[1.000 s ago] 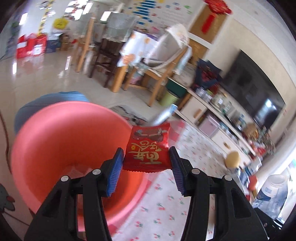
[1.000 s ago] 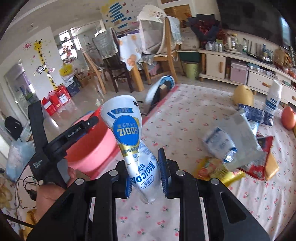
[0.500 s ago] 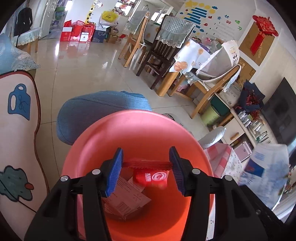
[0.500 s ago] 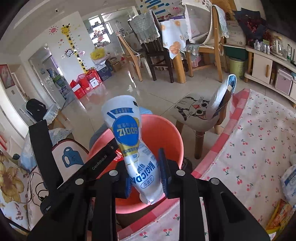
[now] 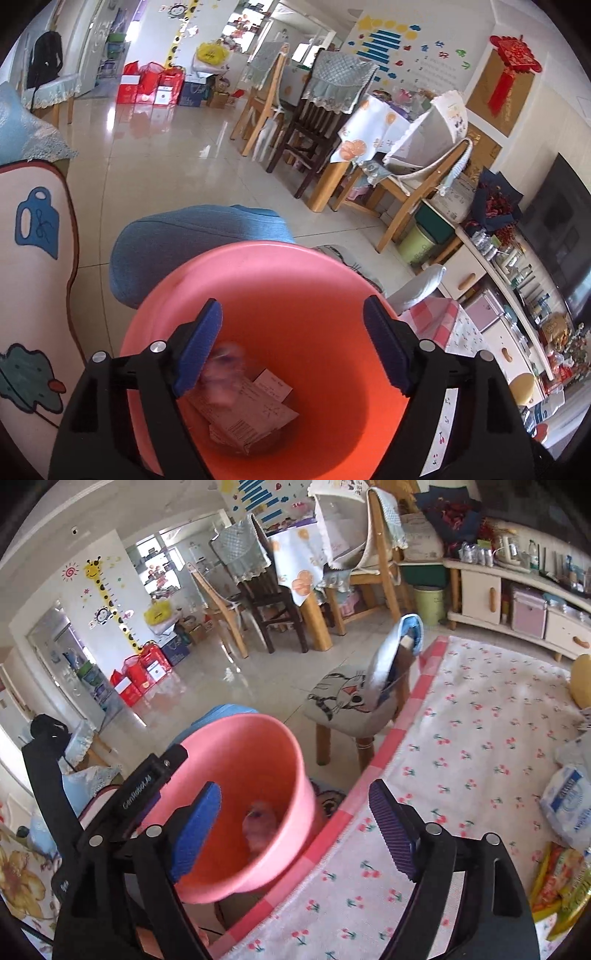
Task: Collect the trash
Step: 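Open both tools to drop the red bag and pouch into the bucket, then bring both tools back over the table toward the remaining wrappers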
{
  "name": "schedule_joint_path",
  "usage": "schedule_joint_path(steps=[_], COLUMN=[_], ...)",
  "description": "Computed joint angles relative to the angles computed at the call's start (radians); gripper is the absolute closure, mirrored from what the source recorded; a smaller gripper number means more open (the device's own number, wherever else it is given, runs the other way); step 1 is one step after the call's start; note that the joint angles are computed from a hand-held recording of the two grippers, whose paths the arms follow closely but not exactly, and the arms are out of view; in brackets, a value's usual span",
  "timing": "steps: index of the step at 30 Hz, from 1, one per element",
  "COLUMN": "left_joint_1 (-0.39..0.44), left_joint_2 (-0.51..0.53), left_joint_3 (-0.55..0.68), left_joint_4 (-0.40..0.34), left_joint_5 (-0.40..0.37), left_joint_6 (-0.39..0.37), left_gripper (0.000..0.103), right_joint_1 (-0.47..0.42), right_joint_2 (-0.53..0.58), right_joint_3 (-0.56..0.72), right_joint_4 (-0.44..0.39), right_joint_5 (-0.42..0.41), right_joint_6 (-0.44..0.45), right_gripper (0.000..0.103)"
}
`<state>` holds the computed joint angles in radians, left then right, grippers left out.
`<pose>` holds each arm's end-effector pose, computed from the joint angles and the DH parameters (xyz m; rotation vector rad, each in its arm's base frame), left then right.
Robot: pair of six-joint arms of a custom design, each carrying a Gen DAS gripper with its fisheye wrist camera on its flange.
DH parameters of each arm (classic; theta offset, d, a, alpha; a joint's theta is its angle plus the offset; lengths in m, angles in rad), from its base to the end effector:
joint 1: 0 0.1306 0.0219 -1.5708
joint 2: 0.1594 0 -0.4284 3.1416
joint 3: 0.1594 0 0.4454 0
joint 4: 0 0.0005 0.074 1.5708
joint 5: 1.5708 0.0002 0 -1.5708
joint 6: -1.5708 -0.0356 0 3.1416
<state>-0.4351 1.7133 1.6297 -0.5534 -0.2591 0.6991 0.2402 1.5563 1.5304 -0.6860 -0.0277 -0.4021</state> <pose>0.6204 -0.2789 0.4378 -0.4329 2.1627 -0.3541 0.5942 0.1460 0.4712 0.1722 2.3030 0.3642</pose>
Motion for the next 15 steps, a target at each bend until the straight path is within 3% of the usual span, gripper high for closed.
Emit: schedule_joint_path(steps=[5,11,15], left_joint_1=[-0.014,-0.043,-0.066], left_joint_2=[-0.015,-0.018,0.005], left_joint_3=[-0.041,-0.063,-0.019], left_joint_4=[0.113,0.226,0.177], left_joint_5=[0.001,-0.001,0.009], left_joint_6=[-0.011,-0.077,-0.182], left_gripper=[0.017,0.012,0.011], right_joint_1=[0.013,0.005,-0.002], right_joint_2=[-0.071,-0.163,-0.216], right_joint_3=[-0.089,-0.204,-0.265], right_joint_4=[0.034,0.104,0.139], right_joint_5=[0.092,0.153,0.2], right_joint_6=[0.065,0.11,0.123], right_gripper=[0.014,0.012,0.009])
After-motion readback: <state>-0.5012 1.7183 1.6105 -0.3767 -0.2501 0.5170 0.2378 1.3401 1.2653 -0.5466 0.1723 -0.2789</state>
